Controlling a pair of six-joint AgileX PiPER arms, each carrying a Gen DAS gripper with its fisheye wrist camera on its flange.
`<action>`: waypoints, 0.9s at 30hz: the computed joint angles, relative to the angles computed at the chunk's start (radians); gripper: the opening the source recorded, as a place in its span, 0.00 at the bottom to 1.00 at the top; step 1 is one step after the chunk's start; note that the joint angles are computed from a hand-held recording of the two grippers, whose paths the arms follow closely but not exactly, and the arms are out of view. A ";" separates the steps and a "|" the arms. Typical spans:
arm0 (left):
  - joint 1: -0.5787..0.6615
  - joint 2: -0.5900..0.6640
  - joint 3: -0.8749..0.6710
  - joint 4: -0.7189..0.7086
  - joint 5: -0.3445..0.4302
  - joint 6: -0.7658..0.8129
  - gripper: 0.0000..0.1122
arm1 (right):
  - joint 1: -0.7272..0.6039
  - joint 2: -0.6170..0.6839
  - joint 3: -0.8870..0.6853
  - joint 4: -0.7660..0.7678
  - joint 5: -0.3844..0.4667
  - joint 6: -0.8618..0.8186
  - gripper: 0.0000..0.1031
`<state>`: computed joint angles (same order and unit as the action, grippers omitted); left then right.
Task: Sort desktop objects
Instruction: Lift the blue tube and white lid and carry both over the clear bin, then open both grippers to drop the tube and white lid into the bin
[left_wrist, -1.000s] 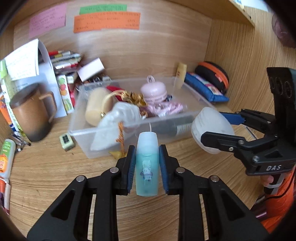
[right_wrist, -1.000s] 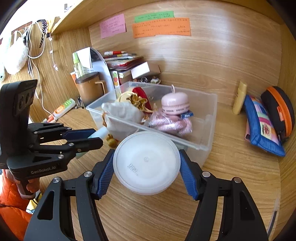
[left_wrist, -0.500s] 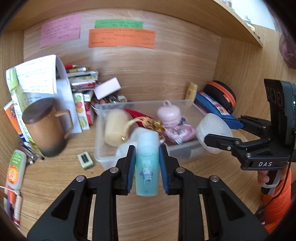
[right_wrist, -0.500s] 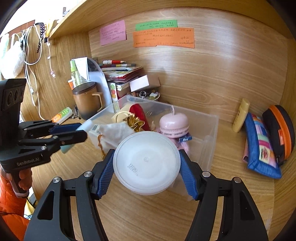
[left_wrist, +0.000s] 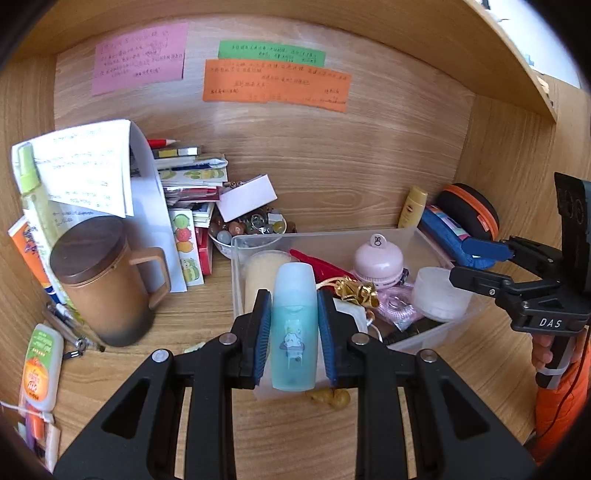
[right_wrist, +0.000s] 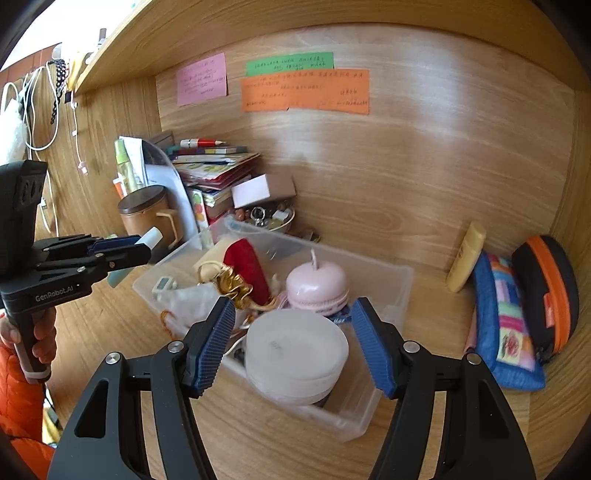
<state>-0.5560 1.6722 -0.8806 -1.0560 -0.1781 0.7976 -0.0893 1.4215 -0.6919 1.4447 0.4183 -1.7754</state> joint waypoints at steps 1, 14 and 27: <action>0.006 0.017 -0.017 -0.030 0.005 0.035 0.22 | 0.009 0.016 -0.012 -0.013 -0.019 0.012 0.60; 0.043 0.143 -0.126 -0.366 0.070 0.396 0.22 | -0.006 0.143 -0.075 -0.028 -0.007 0.049 0.60; 0.027 0.167 -0.154 -0.668 0.044 0.706 0.22 | 0.019 0.163 -0.071 0.028 -0.030 -0.009 0.74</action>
